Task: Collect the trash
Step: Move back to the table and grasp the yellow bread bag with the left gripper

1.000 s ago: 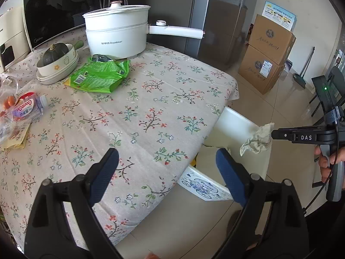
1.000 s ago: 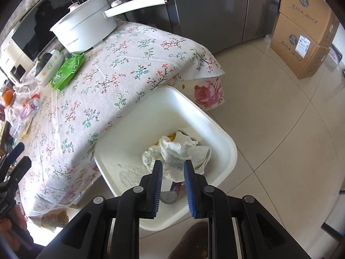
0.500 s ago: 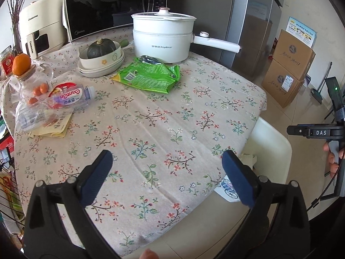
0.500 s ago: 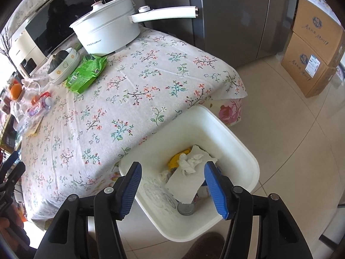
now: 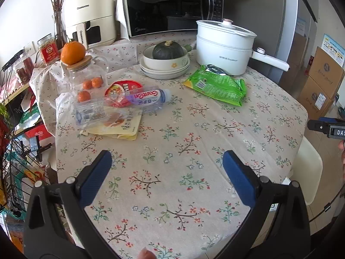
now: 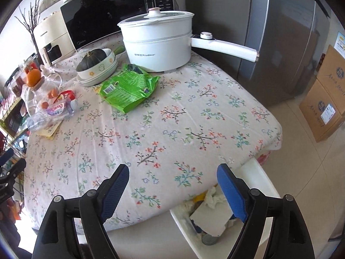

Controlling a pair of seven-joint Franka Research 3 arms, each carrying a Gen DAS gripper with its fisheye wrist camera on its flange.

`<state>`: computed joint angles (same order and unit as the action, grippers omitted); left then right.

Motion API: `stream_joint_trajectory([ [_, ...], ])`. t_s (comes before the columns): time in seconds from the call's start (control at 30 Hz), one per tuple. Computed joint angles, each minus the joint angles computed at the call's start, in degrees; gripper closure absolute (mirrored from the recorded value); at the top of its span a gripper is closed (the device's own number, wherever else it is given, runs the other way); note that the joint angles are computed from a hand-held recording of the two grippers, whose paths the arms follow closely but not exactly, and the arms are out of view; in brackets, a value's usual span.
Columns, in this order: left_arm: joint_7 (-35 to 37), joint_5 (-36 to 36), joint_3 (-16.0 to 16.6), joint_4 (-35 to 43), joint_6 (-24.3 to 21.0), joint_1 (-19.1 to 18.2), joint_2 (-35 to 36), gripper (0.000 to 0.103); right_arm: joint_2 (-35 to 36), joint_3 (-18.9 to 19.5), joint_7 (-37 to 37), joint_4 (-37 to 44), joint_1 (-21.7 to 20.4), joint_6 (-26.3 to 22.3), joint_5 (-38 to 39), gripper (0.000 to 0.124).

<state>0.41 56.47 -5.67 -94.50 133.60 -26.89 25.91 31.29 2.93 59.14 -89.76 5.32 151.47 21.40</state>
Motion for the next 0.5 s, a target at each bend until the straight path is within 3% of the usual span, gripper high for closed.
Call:
stream_joint_trajectory([
  [0.1,-1.74,-1.32,0.46,-4.61,2.15,2.34,-2.29,0.001,2.05,-0.17,2.62,2.14,1.97,-0.51,-0.98,0.039],
  [0.2,-2.63,-0.80,0.93,-7.49,1.10,3.78,-3.61,0.001,4.69,-0.67,5.09,5.24,4.03,-1.17,-2.89,0.039],
  [0.3,-4.74,-1.36,1.10,-9.76,5.19,6.40,-3.57,0.001,7.35,-1.51,7.57,8.45,6.06,-1.20,-5.42,0.039],
  [0.43,-4.39,-2.45,1.43,-8.68,9.38,8.10,-0.81,0.001,11.53,-2.46,10.67,13.72,7.96,-2.13,-8.47,0.039],
  [0.5,-2.58,-2.89,1.80,-6.37,8.28,7.63,1.47,0.004,13.72,-2.74,12.23,16.78,8.47,-3.53,-9.60,0.039],
])
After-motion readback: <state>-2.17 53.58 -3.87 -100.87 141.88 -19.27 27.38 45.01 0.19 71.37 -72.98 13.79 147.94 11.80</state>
